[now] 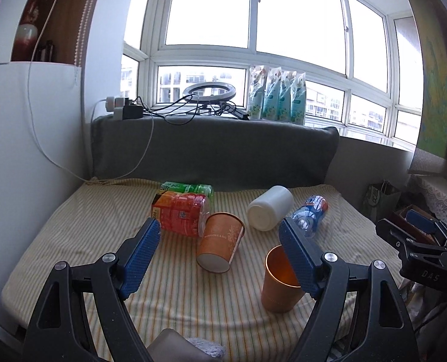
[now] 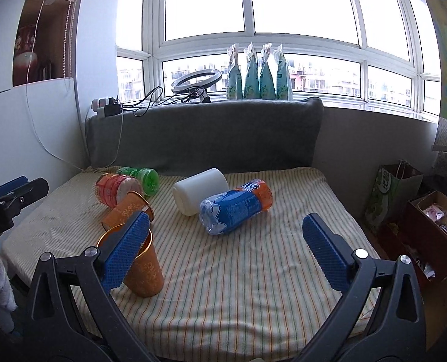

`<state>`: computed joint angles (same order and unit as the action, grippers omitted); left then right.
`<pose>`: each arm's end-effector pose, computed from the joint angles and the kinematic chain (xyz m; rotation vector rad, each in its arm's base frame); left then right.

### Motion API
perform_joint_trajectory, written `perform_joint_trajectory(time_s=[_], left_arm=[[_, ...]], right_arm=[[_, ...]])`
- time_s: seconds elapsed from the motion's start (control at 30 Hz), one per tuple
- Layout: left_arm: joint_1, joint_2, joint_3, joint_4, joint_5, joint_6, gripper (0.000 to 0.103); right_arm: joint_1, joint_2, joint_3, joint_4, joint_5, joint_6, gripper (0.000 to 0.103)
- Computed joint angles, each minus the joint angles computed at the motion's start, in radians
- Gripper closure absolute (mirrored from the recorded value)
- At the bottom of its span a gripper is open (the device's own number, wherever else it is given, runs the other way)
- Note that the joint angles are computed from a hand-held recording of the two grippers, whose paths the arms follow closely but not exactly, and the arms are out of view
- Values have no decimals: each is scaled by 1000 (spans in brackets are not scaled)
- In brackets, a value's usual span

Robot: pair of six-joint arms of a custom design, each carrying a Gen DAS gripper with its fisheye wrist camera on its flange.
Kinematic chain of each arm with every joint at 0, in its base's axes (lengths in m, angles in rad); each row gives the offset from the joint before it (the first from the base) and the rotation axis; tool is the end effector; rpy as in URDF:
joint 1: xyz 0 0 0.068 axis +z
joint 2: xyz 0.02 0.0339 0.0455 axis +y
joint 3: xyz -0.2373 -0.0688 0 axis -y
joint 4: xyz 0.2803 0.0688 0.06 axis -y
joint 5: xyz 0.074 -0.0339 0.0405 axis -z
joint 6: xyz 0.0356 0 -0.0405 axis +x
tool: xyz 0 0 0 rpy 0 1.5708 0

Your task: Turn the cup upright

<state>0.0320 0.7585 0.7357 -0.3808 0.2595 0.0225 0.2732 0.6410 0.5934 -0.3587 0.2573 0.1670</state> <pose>0.2292 -0.0018 0.2877 0.1595 1.9602 -0.2203 0.2068 0.0485 0.2591 0.0625 1.9621 0.0342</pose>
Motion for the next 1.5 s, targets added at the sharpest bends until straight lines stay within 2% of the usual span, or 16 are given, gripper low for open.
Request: perform_joint_trajectory(time_s=[1.5], left_arm=[[-15, -8, -4, 13, -5, 6, 22]], right_arm=[[-2, 18, 7, 13, 3, -7, 0]])
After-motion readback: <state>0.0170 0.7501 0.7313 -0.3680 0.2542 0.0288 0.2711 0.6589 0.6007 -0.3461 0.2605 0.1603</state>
